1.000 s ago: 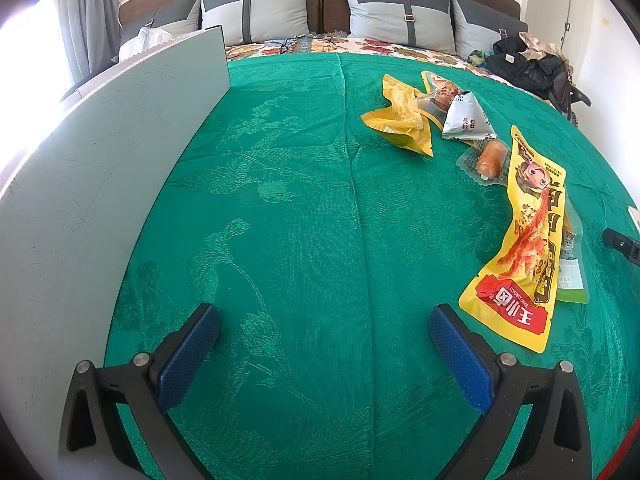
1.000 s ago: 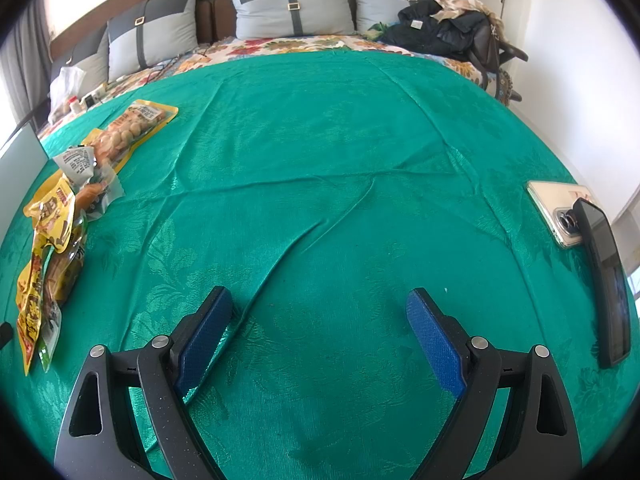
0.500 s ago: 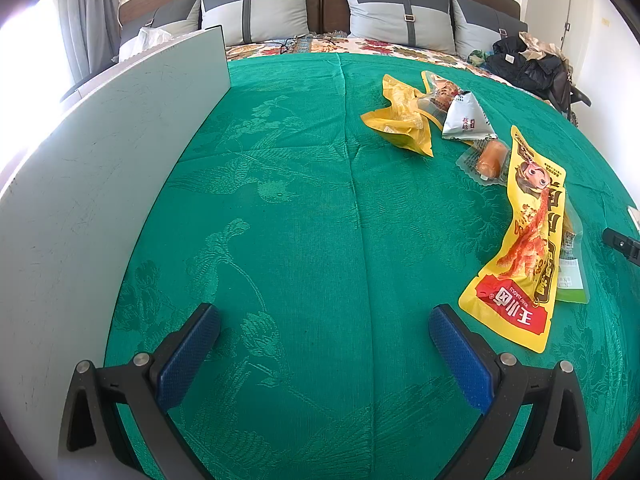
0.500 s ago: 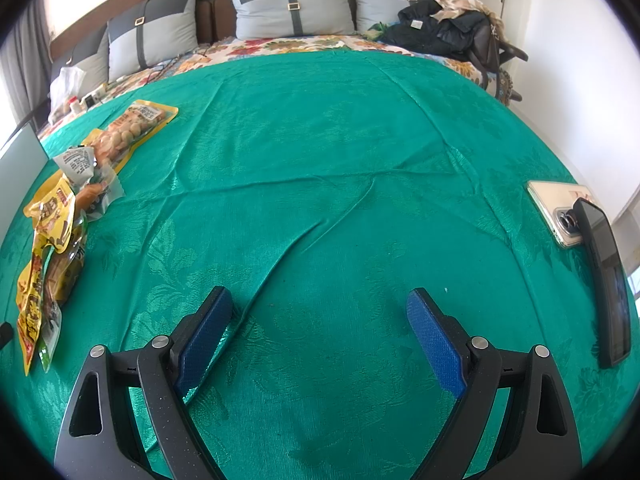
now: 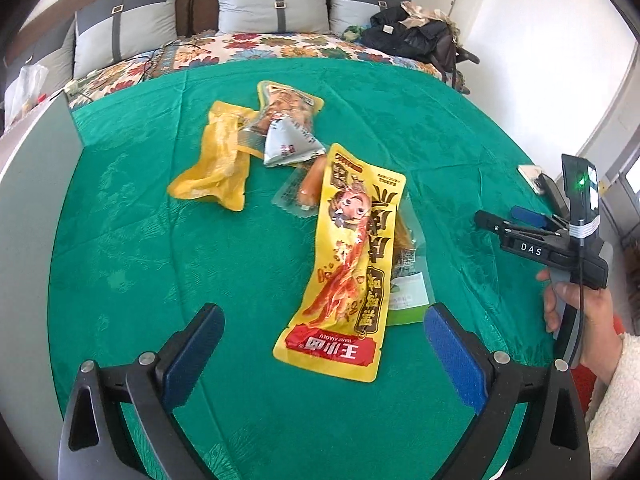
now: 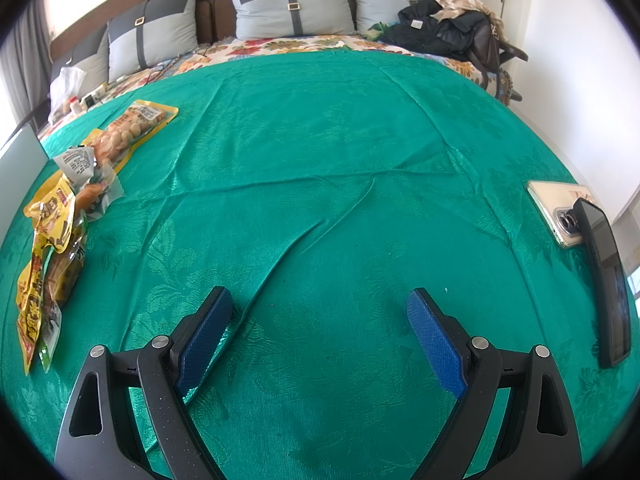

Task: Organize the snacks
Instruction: 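Position the left tool over the long yellow spicy-strip packet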

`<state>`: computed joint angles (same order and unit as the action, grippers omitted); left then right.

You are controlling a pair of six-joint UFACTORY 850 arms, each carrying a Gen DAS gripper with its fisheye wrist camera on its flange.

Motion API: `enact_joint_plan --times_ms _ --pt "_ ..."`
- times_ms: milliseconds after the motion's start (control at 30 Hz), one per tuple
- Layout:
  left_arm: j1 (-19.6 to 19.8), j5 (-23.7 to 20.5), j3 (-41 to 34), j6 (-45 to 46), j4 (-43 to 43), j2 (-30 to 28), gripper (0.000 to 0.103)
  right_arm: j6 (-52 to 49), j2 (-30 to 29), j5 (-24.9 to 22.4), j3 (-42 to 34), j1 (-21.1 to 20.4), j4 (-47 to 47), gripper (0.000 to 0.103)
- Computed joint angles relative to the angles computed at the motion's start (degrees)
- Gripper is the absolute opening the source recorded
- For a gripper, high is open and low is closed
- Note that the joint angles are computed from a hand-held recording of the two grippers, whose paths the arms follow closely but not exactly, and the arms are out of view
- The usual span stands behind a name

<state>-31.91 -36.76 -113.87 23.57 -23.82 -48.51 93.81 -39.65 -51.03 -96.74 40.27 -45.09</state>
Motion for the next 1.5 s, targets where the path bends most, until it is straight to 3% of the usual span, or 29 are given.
enact_joint_plan --times_ms 100,200,300,367,400,500,600,633,667,733,800,833,867,933,967,1033,1133,1333,1433,1500 --pt "-1.3 -3.07 -6.51 -3.58 4.8 -4.51 0.099 0.01 0.01 0.01 0.02 0.0 -0.01 0.091" --pt "-1.25 -6.49 -10.99 -5.21 3.44 -7.98 0.098 0.01 -0.03 0.0 -0.02 0.0 -0.02 0.091" --pt "-1.36 -6.08 -10.41 -4.92 2.3 -8.09 0.092 0.03 -0.02 0.01 0.0 0.0 -0.03 0.091" --pt "-1.41 -4.08 -8.34 -3.09 1.72 -6.89 0.066 0.0 -0.05 0.0 -0.05 0.0 -0.01 0.091" --pt "-1.39 -4.26 -8.37 -3.3 2.36 -6.79 0.06 0.01 -0.01 0.01 0.0 0.0 -0.02 0.091" --pt "-0.38 -5.02 -6.74 -1.83 -1.48 -5.71 0.056 0.0 -0.01 0.0 -0.01 -0.01 -0.01 0.091" --pt "0.15 0.59 0.56 -5.33 0.29 -0.86 0.035 -0.01 0.03 0.0 0.03 -0.01 0.0 0.091" --pt "0.69 2.37 3.27 -7.25 0.52 0.92 0.023 -0.01 0.03 0.0 0.03 -0.01 0.0 0.091" --pt "1.16 4.25 5.65 -9.8 1.54 2.51 0.022 -0.03 0.01 0.0 0.0 -0.02 0.01 0.091" --pt "1.64 7.44 9.26 -17.82 9.5 4.83 0.022 -0.01 0.04 0.01 0.04 -0.01 0.0 0.091" --pt "2.43 8.02 11.25 -19.98 11.38 5.98 0.023 -0.01 0.03 0.01 0.02 -0.02 0.01 0.091" --pt "3.09 7.5 11.72 -18.53 8.96 6.19 0.03 -0.01 0.03 0.01 0.02 -0.02 0.01 0.091" --pt "3.68 6.81 12.0 -18.19 6.92 6.26 0.051 -0.01 0.03 0.01 0.02 -0.02 0.01 0.091" --pt "4.62 8.41 14.24 -17.47 1.55 7.46 0.077 -0.03 -0.02 -0.01 -0.03 -0.01 0.02 0.091" --pt "4.91 10.67 16.33 -14.34 -3.47 8.56 0.081 -0.01 0.02 0.0 0.02 -0.01 0.01 0.091" --pt "5.07 12.61 18.01 -10.65 -9.47 9.53 0.082 -0.02 -0.01 0.0 -0.02 -0.01 0.02 0.091" --pt "4.31 10.91 15.61 -11.4 -9.93 7.96 0.083 -0.01 0.0 0.0 0.0 -0.01 0.01 0.091" --pt "0.67 5.61 4.63 -27.6 10.28 1.39 0.083 0.0 0.01 0.0 0.03 -0.02 0.0 0.091" --pt "0.14 2.06 -0.88 -33.93 14.78 -2.49 0.083 0.01 0.02 0.01 0.05 -0.02 0.0 0.091" --pt "-0.55 2.52 -2.04 -37.23 18.67 -3.33 0.085 0.03 0.05 0.02 0.1 -0.02 -0.01 0.091"
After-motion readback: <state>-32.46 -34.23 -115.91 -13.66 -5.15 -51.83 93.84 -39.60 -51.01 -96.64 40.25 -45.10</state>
